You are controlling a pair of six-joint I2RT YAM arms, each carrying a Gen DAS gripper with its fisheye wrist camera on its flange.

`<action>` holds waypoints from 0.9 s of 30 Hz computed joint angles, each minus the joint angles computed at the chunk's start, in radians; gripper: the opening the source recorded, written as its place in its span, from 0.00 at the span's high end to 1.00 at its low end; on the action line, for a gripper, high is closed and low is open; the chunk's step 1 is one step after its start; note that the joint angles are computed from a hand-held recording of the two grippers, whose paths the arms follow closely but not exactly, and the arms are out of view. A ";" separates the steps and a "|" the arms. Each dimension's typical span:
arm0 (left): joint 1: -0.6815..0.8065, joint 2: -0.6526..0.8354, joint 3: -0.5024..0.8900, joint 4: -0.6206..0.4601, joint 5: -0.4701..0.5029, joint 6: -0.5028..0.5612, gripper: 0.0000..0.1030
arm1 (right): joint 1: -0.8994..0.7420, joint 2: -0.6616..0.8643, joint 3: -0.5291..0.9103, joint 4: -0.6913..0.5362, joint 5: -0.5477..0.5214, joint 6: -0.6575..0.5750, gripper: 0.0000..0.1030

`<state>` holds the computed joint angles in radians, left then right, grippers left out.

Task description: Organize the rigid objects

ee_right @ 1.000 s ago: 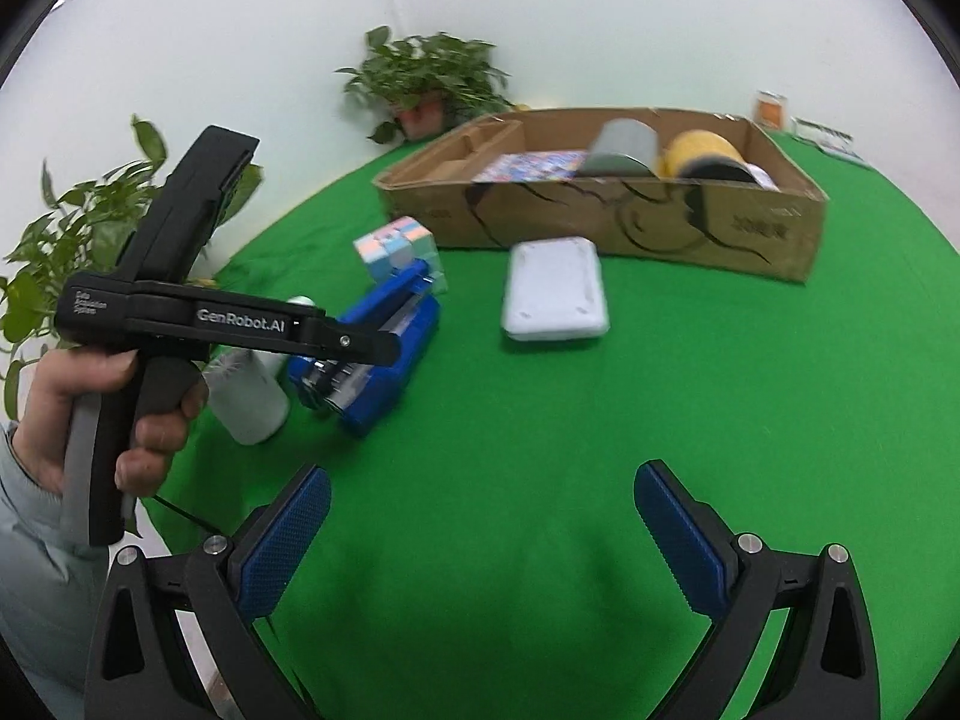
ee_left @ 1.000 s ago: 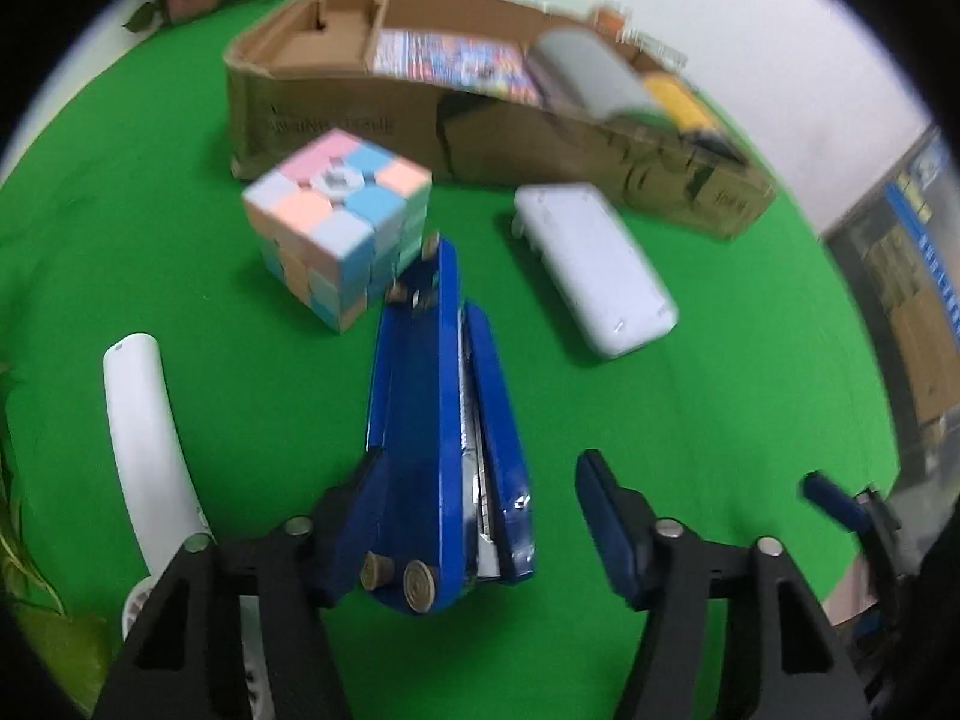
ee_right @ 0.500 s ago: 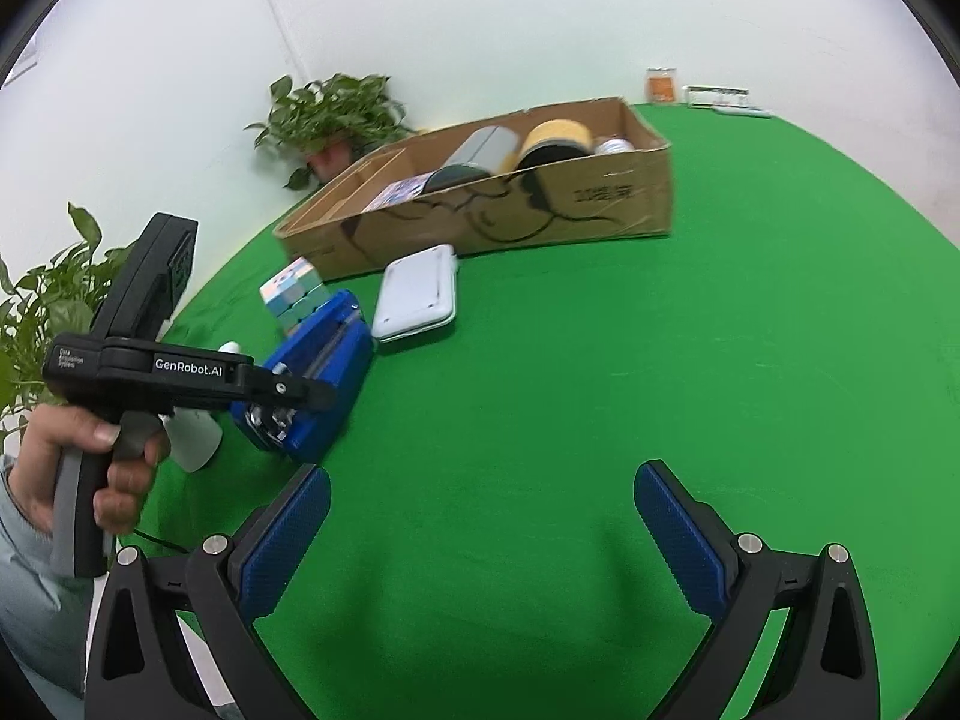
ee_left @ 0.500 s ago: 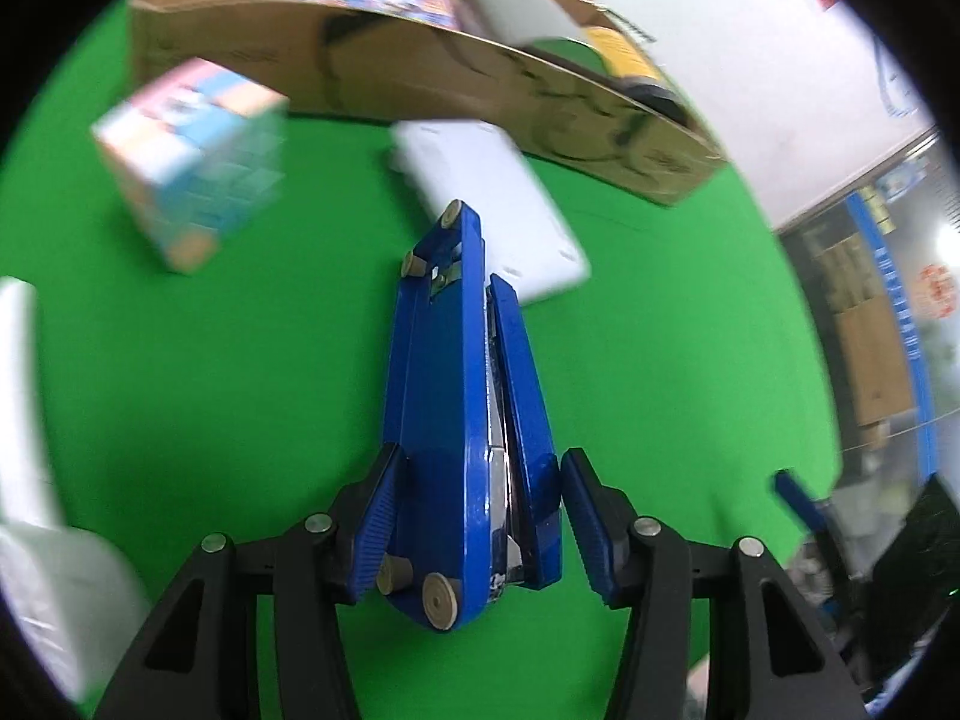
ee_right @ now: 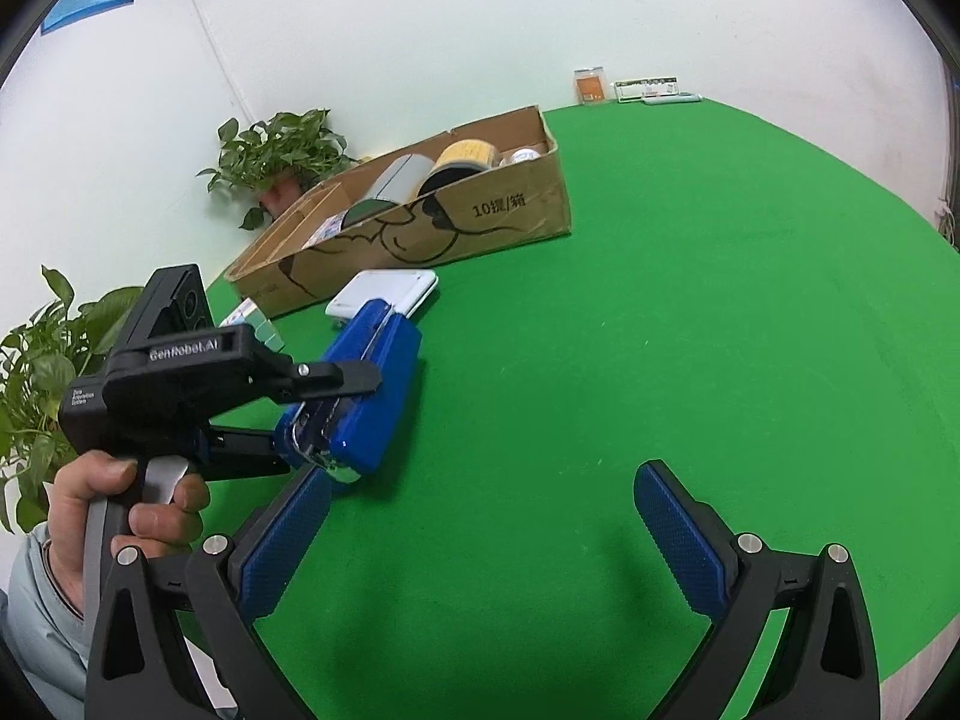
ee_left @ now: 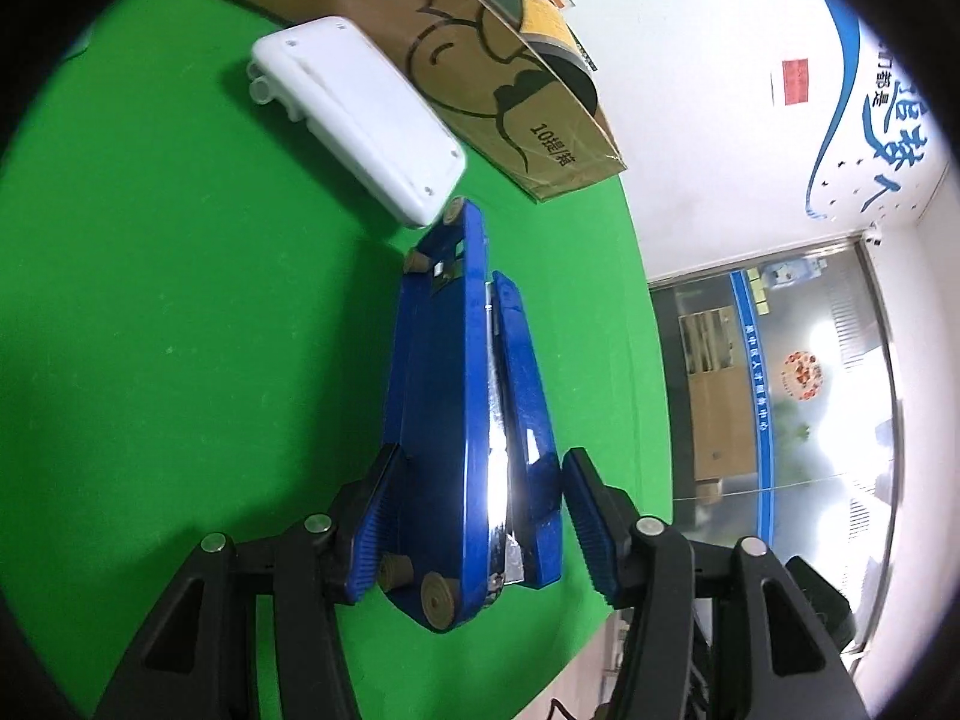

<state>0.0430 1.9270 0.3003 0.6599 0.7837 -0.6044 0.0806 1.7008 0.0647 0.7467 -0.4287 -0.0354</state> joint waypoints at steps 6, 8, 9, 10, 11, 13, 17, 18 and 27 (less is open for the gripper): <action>0.085 -0.146 -0.013 -0.198 -0.067 0.146 0.28 | 0.115 0.034 -0.013 0.079 0.066 0.063 0.01; 0.123 -0.211 -0.011 -0.270 -0.101 0.195 0.28 | 0.143 0.044 -0.012 0.092 0.082 0.077 0.01; 0.136 -0.235 -0.014 -0.293 -0.125 0.209 0.28 | 0.155 0.045 -0.012 0.093 0.092 0.083 0.01; 0.150 -0.246 -0.016 -0.306 -0.141 0.219 0.28 | 0.163 0.046 -0.012 0.092 0.099 0.086 0.01; 0.168 -0.250 -0.016 -0.322 -0.145 0.232 0.30 | 0.172 0.041 -0.014 0.091 0.107 0.090 0.01; 0.212 -0.263 -0.029 -0.341 -0.127 0.260 0.30 | 0.182 0.039 -0.029 0.117 0.107 0.100 0.01; 0.261 -0.359 -0.072 -0.389 -0.124 0.310 0.30 | 0.179 0.162 -0.027 0.230 0.056 0.117 0.01; 0.286 -0.369 -0.077 -0.402 -0.109 0.331 0.30 | 0.187 0.191 -0.014 0.240 0.046 0.123 0.01; 0.323 -0.304 -0.023 -0.442 -0.039 0.472 0.30 | 0.414 0.252 0.135 0.159 0.065 0.230 0.01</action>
<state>0.3656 1.6232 0.2774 0.2176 0.7449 -0.1327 0.4944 1.9524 0.1997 0.9056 -0.3634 0.1946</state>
